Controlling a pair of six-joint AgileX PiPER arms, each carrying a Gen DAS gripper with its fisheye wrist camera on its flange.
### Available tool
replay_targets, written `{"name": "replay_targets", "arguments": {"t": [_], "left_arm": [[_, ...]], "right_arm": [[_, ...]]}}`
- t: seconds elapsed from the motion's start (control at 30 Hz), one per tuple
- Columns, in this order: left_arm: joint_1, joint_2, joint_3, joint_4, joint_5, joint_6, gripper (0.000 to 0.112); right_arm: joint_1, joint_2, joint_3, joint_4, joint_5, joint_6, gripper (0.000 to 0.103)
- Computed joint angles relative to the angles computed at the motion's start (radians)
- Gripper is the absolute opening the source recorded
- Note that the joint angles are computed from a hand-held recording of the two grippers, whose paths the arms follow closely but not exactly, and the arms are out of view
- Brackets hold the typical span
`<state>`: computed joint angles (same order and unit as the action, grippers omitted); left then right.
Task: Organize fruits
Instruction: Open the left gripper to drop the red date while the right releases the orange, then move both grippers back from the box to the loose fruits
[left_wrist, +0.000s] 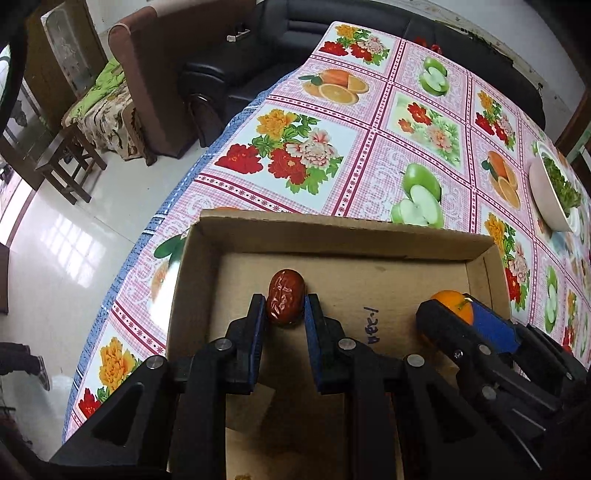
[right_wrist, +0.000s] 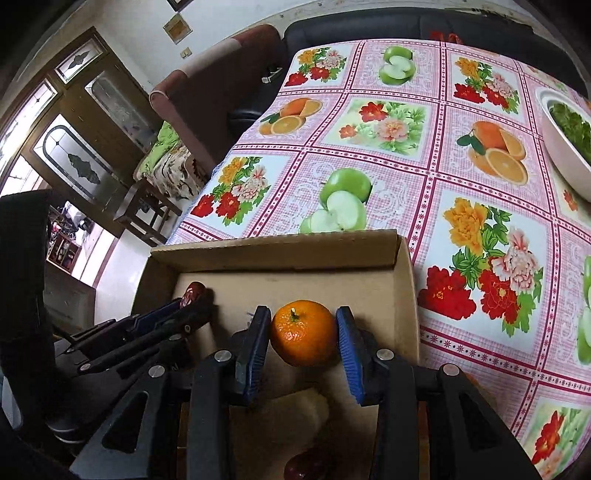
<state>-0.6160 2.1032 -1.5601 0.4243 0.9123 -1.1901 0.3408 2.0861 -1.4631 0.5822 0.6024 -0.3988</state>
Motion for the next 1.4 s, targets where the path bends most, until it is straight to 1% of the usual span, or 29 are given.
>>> {"name": "replay_targets", "arguments": {"t": [0.03,0.1,0.17,0.23,0.27,0.33,0.4,0.53,0.57,0.7,0.77,1.0,1.1,1.27,1.4], "left_arm": [[0.000,0.000,0.000,-0.002,-0.001,0.002,0.019],[-0.001,-0.003,0.005,-0.007,-0.003,0.009,0.023],[0.000,-0.005,0.005,-0.022,-0.003,0.020,0.036],[-0.001,-0.013,0.014,-0.026,-0.011,0.021,0.043],[-0.003,-0.023,0.024,-0.021,-0.018,0.013,0.044],[-0.011,-0.039,0.041,-0.013,-0.017,-0.008,0.044],[-0.019,-0.058,0.060,-0.006,-0.026,-0.027,0.044],[-0.058,-0.100,0.094,0.037,-0.021,-0.100,0.044],[-0.074,-0.112,0.102,0.053,-0.016,-0.123,0.044],[-0.152,-0.138,0.104,0.130,0.036,-0.212,0.044],[-0.179,-0.144,0.102,0.145,0.051,-0.240,0.044],[-0.251,-0.164,0.093,0.147,0.058,-0.291,0.044],[-0.294,-0.164,0.072,0.169,0.092,-0.322,0.044],[-0.346,-0.159,0.038,0.179,0.102,-0.345,0.049],[-0.390,-0.116,-0.044,0.190,0.157,-0.329,0.049]], "right_arm": [[-0.002,0.000,-0.003,0.001,0.005,0.000,0.038],[-0.003,0.003,-0.008,0.001,0.009,0.000,0.038],[-0.004,-0.002,-0.003,-0.004,0.005,0.009,0.041],[-0.009,-0.013,0.008,0.003,-0.001,0.004,0.042],[-0.013,-0.028,0.024,0.011,-0.010,0.000,0.042],[-0.025,-0.051,0.051,0.053,-0.017,-0.037,0.047],[-0.037,-0.079,0.081,0.087,-0.025,-0.067,0.050],[-0.070,-0.144,0.156,0.157,-0.031,-0.128,0.050],[-0.086,-0.170,0.188,0.198,-0.031,-0.169,0.050],[-0.150,-0.259,0.305,0.322,-0.031,-0.294,0.050],[-0.183,-0.300,0.358,0.355,-0.028,-0.331,0.050],[-0.297,-0.408,0.510,0.420,-0.016,-0.426,0.050],[-0.365,-0.461,0.585,0.477,0.011,-0.505,0.050],[-0.477,-0.536,0.665,0.479,0.047,-0.568,0.050],[-0.604,-0.573,0.702,0.476,0.105,-0.614,0.050]]}}
